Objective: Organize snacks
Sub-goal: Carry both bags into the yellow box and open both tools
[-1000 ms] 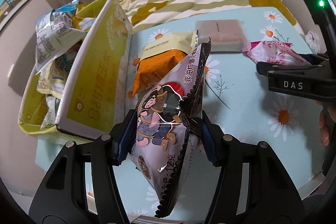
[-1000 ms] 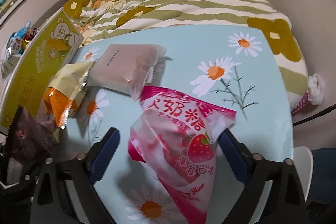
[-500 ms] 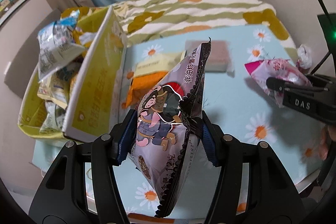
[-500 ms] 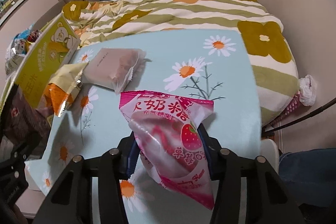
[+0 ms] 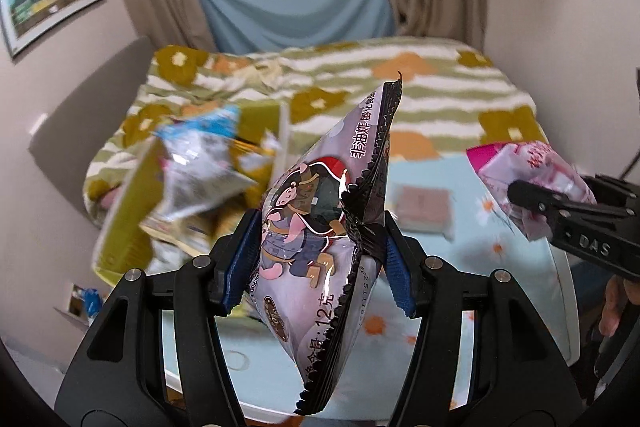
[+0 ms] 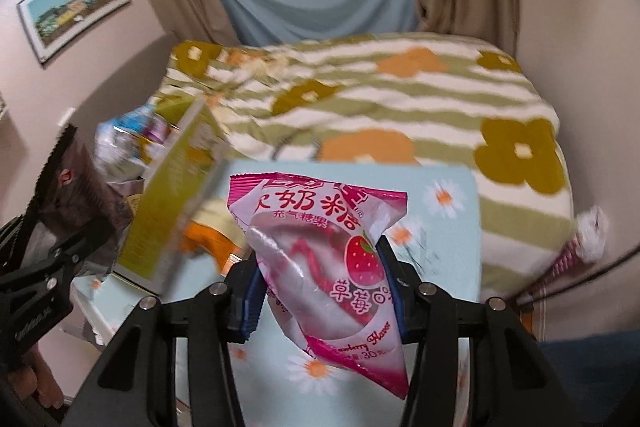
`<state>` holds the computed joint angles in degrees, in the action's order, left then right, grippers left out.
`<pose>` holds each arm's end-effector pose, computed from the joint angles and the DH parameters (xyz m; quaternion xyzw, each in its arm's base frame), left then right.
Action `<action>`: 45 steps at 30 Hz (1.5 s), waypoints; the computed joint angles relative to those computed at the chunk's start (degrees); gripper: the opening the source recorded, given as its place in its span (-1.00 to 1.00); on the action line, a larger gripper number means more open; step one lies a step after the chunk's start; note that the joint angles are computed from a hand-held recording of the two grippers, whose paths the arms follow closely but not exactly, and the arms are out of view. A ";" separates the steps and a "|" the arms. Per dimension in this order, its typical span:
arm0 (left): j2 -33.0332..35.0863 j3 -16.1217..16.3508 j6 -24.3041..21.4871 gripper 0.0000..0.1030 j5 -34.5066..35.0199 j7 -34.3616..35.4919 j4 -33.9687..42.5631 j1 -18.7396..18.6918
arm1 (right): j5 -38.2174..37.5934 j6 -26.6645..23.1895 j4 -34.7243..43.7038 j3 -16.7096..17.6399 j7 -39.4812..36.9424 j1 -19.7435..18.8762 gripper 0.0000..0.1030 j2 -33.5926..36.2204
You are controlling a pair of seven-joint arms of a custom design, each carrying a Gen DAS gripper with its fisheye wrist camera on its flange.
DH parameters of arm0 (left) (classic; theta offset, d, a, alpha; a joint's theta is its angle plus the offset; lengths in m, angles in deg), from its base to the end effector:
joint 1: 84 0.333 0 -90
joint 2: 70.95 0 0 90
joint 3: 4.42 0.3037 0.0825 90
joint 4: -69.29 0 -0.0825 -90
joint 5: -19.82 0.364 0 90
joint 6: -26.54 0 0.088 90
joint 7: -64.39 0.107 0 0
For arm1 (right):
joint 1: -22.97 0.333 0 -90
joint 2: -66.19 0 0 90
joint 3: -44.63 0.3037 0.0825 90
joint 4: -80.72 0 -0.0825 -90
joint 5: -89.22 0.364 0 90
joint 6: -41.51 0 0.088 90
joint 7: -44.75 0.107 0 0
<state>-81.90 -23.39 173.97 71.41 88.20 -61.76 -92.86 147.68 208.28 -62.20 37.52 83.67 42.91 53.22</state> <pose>0.4382 -0.2523 0.4694 -0.6467 0.6534 -0.2097 0.3330 0.4607 0.0504 0.4194 -0.7095 0.5939 -0.1249 0.3581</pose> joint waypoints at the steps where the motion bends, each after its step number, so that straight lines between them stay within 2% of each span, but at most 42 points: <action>1: -1.19 0.71 0.30 0.10 0.26 -0.11 -0.52 0.57 | 0.32 -0.14 0.61 0.28 -0.11 0.47 -0.11 -0.10; 7: -6.02 3.23 3.01 0.10 -1.23 4.75 -3.07 5.68 | 1.22 0.53 4.89 3.56 1.72 4.42 -0.11 1.09; 11: -7.14 6.17 6.58 0.10 -4.95 11.57 -4.48 9.68 | 0.01 0.80 9.35 6.90 5.94 6.36 -0.11 4.48; 15: -5.55 10.29 10.93 0.11 -10.84 21.28 -5.04 12.67 | -3.59 1.22 13.79 10.37 12.37 6.86 -0.11 8.68; 19: -1.68 13.80 14.10 0.11 -18.69 32.57 -3.81 14.08 | -13.34 2.94 18.25 14.10 24.20 6.77 -0.11 13.77; 24: 5.34 16.77 15.95 0.11 -32.99 50.41 0.09 14.39 | -28.86 4.68 20.59 16.14 42.17 6.53 -0.11 17.77; 26: 8.53 16.85 14.78 0.16 -40.04 58.77 2.59 14.40 | -35.28 4.78 20.76 15.89 49.66 6.82 -0.11 18.70; 27: 9.57 16.64 14.44 0.30 -42.74 61.97 3.38 14.46 | -38.17 4.70 20.92 15.66 53.03 6.96 -0.11 19.22; 28: 10.45 16.52 14.62 0.48 -44.83 64.83 3.87 14.60 | -40.50 4.45 21.12 15.54 55.66 6.93 -0.11 19.61; 29: 10.73 16.37 14.81 0.95 -44.90 65.41 3.97 14.75 | -43.62 4.15 21.39 15.10 59.16 7.28 -0.11 20.12; 30: 10.60 16.32 16.02 1.00 -44.78 65.94 3.35 14.90 | -45.37 4.01 21.40 15.15 61.12 7.17 -0.11 20.35; 32: 9.35 16.11 17.66 1.00 -49.09 70.23 1.58 14.82 | -49.16 3.36 21.54 15.10 65.35 7.10 -0.11 20.78; 33: 8.44 16.16 17.63 1.00 -53.54 73.96 0.57 14.54 | -51.23 3.25 21.36 14.98 67.63 7.16 -0.11 20.81; 36: 5.73 16.44 17.78 1.00 -60.98 79.61 -2.40 14.05 | -54.51 3.44 20.16 15.93 71.29 6.27 -0.11 20.06; 38: 3.74 16.35 17.98 1.00 -62.65 80.86 -4.58 14.14 | -56.51 3.57 19.43 16.25 73.57 5.95 -0.11 19.40; 45: -1.49 16.03 19.75 1.00 -64.02 82.29 -11.13 15.36 | -55.50 3.91 20.36 18.48 73.09 5.01 -0.09 19.79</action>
<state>-83.39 -7.36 193.72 7.39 170.49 -72.89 -77.50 92.18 212.19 -41.84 56.00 156.76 47.92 73.01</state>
